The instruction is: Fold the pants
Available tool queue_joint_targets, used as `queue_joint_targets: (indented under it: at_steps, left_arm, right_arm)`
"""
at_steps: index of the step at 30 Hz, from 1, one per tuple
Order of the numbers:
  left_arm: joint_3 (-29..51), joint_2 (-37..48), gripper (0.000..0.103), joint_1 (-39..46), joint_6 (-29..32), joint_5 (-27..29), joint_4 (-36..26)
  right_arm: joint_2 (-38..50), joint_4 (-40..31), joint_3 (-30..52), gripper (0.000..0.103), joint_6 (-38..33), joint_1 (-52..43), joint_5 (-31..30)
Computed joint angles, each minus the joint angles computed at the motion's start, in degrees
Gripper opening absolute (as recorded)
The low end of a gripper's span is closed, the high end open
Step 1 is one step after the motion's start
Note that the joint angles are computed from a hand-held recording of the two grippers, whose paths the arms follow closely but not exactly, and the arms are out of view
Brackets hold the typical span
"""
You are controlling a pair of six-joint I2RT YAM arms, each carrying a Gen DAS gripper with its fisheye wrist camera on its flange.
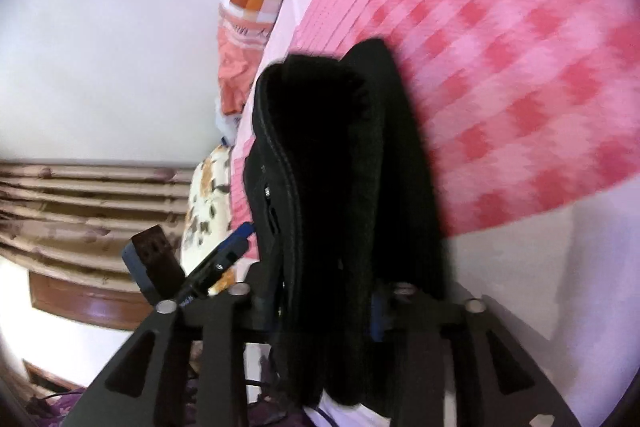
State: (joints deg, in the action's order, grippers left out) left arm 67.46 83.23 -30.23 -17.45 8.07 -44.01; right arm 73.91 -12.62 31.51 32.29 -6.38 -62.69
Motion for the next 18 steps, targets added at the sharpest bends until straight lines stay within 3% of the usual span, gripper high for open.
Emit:
queue_joint_targets:
  at_steps: [3, 5, 7, 10, 15, 18]
  left_arm:
    - [-1.2, -0.9, 0.072, 0.6, -1.0, -3.6, 0.6]
    - [-2.2, -1.1, 0.072, 1.0, -0.9, -5.1, 0.8]
    - [-2.9, -1.0, 0.072, 0.9, -1.1, -6.7, 0.6]
    - [-3.1, -0.4, 0.072, 0.7, -1.1, -6.7, -0.1]
    - [-3.3, -0.5, 0.078, -0.6, -1.0, -9.2, 0.0]
    - [-3.1, -0.4, 0.081, -1.0, -0.9, -10.9, -0.1]
  right_arm:
    - [-4.1, -6.4, -0.2, 0.034, -5.2, -3.9, 1.9]
    - [-5.6, -9.8, 0.8, 0.026, -8.7, -3.5, 5.0]
    - [-6.3, -11.0, 1.5, 0.016, -9.2, -1.2, 8.9]
    - [-4.6, -10.0, 1.2, 0.012, -8.1, 0.2, 11.1]
    - [-7.5, -11.6, 1.9, 0.019, -9.2, -0.1, 11.1]
    - [-10.7, -14.0, 3.2, 0.022, -9.3, 0.7, 14.5]
